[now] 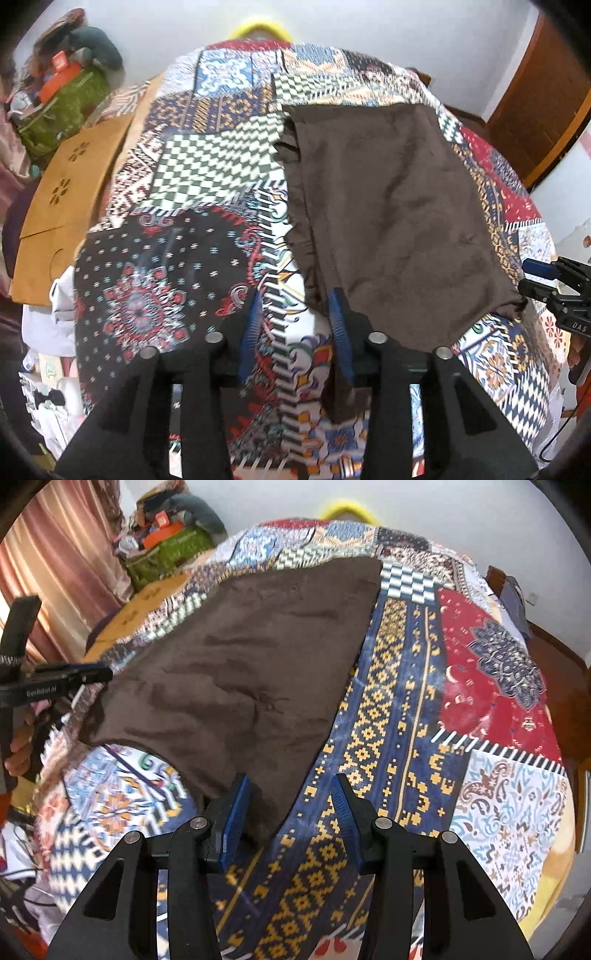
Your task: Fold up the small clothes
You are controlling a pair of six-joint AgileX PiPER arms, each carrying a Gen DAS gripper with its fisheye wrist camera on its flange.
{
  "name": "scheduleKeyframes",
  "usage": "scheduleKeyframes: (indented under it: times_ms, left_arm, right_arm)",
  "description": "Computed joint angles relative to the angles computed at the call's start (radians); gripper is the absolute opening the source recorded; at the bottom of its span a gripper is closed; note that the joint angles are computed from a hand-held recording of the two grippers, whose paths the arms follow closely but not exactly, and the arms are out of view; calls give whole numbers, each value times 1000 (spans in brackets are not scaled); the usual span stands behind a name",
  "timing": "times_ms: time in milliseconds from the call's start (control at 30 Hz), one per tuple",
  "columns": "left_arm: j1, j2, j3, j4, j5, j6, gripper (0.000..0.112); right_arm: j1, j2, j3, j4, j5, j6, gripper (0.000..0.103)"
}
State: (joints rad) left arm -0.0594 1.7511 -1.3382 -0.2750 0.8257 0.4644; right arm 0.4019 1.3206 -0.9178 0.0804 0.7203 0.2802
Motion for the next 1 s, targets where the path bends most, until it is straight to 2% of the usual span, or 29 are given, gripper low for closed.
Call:
scheduleKeyframes:
  times_ms: [100,133,200,467,567,800,1000]
  left_arm:
    - [29,-62,66,-47,-29,63,59]
    - [36,-74,81,-61,-26,83,60]
    - [41,-82,105,-71,-11,108,63]
    - [45,-25,164,-122,32,134,63]
    - [39,-22,181,-144,12,142,63]
    - [76,69,70,-261,118,171,63]
    - [74,190,-58,-307,165,128,63]
  right_arm:
    - [13,-27,0,23,-5,0,44]
    - [27,-33,4,19,-12,12,52]
    - [88,-49,23,-37,-32,88,58]
    - [135,46,26,-5,-79,70,58]
    - [106,66,31,66,-109,-2,58]
    - [80,74,47,146,-127,-106,56]
    - [75,80,46,161,-134,-135,50]
